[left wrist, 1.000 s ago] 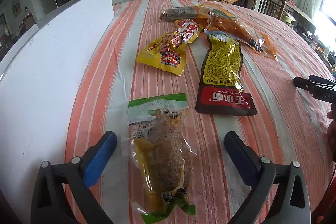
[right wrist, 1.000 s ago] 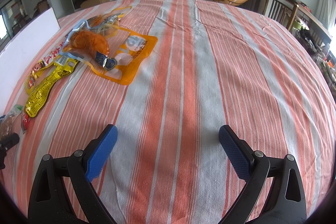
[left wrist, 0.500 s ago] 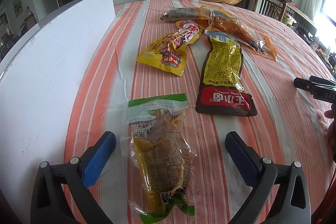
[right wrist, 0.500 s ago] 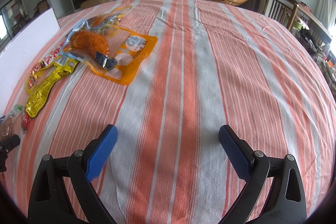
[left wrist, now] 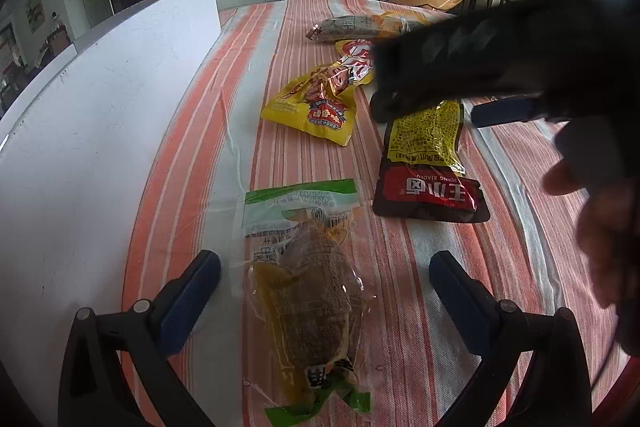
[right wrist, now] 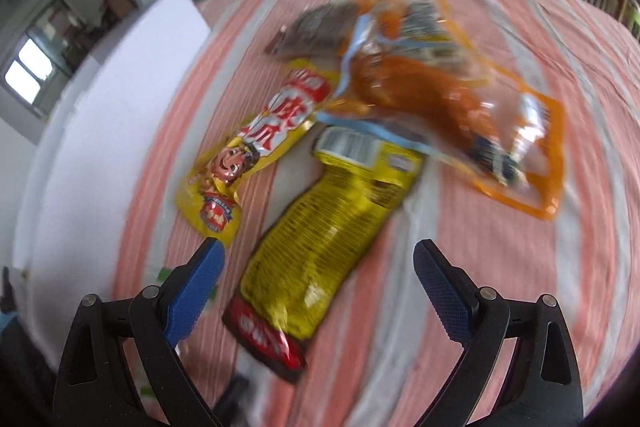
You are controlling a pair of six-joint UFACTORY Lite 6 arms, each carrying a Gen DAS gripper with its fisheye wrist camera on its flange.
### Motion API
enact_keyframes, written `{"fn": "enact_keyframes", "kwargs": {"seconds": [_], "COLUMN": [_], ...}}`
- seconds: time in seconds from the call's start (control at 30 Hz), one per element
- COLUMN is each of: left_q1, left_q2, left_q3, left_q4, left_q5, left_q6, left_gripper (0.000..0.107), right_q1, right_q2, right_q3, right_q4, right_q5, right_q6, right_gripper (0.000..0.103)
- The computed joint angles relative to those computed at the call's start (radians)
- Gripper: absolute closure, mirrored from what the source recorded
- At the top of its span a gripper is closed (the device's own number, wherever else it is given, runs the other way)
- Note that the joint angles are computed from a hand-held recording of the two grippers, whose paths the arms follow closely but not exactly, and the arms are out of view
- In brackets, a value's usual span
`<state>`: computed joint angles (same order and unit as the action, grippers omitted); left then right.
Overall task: Organize snacks
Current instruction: 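Grasp the yellow-and-red pouch with the right gripper while the left holds the clear bag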
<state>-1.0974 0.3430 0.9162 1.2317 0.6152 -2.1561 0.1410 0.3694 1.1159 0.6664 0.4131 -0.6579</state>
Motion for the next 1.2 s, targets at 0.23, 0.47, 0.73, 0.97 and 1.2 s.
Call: {"fn": "enact_keyframes", "kwargs": {"seconds": [0.23, 0.47, 0.73, 0.97, 1.2], "left_q1": [0.008, 0.079, 0.121, 0.038, 0.023], "left_q2": [-0.013, -0.234, -0.148, -0.149, -0.211], "left_q3": [-0.010, -0.160, -0.015, -0.068, -0.131], "left_q4": [0.007, -0.011, -0.447, -0.246, -0.084], "left_q5": [-0.020, -0.253, -0.101, -0.080, -0.147], "left_q6": [0.005, 0.061, 0.567, 0.310, 0.058], "left_gripper": [0.004, 0.004, 0.022, 0.076, 0.078], "right_q1": [-0.093, -0.510, -0.351, -0.214, -0.418], "right_q2": [-0.143, -0.257, -0.160, -0.071, -0.204], "right_q3": [-0.233, -0.278, -0.081, -0.127, -0.146], "right_q4": [0.000, 0.002, 0.032, -0.032, 0.081], "right_q5": [-0.116, 0.183, 0.270, 0.052, 0.305], "right_q6": [-0.285, -0.632, -0.655, -0.543, -0.580], "right_gripper": [0.009, 0.007, 0.007, 0.049, 0.074]}}
